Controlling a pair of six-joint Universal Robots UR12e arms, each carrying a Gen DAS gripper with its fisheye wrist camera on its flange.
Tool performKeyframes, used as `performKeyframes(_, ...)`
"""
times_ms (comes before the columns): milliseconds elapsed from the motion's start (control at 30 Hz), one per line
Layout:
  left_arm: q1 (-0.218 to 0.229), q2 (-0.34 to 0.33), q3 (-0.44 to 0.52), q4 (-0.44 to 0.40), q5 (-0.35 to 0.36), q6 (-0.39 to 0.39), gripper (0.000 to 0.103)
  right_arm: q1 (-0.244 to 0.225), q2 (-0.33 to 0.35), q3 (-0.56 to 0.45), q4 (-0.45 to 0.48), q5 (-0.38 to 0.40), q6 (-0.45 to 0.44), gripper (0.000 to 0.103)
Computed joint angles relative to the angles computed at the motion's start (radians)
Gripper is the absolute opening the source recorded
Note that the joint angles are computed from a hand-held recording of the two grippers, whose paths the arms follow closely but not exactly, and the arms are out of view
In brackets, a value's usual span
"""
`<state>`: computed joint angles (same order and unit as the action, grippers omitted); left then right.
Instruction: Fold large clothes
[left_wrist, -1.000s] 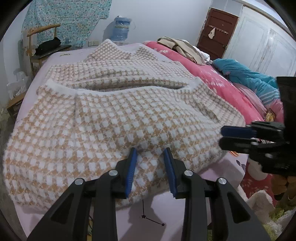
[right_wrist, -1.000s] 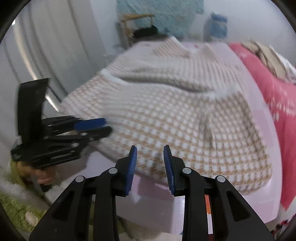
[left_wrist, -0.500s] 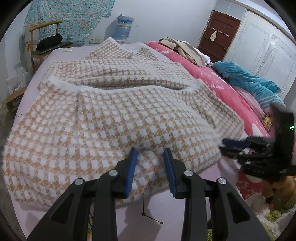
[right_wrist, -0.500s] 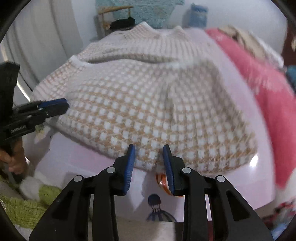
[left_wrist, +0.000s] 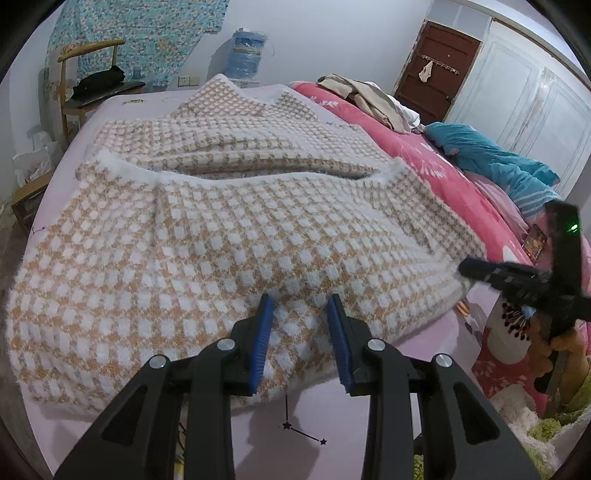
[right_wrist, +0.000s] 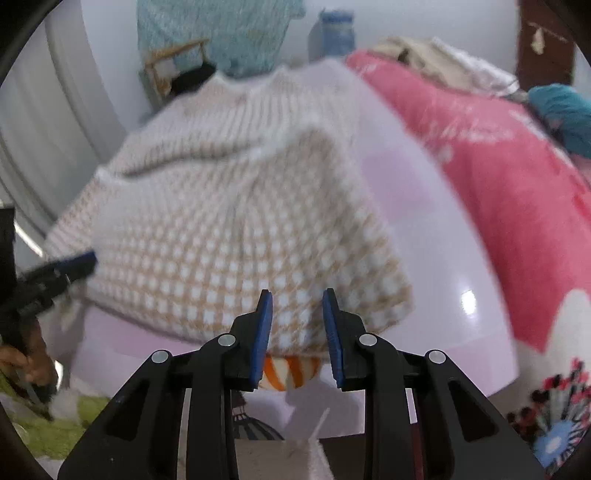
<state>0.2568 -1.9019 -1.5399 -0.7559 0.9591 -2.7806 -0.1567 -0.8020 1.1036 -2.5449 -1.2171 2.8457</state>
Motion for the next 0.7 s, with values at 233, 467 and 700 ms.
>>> performKeyframes(233,0.002,0.001,0.0,-0.005,-0.001,0.016,0.031,-0.004,0.017,-0.028,0.038,-0.083,0.056,0.022)
performKeyframes(467,0.007,0.01,0.0,-0.004,0.005,0.016,0.031,0.02,-0.021,0.003,-0.031,0.138,-0.047,0.025)
performKeyframes(700,0.021,0.023,-0.013,0.033,0.017,-0.021,0.031,0.073,0.002,-0.028,0.163,0.209,-0.275,0.024)
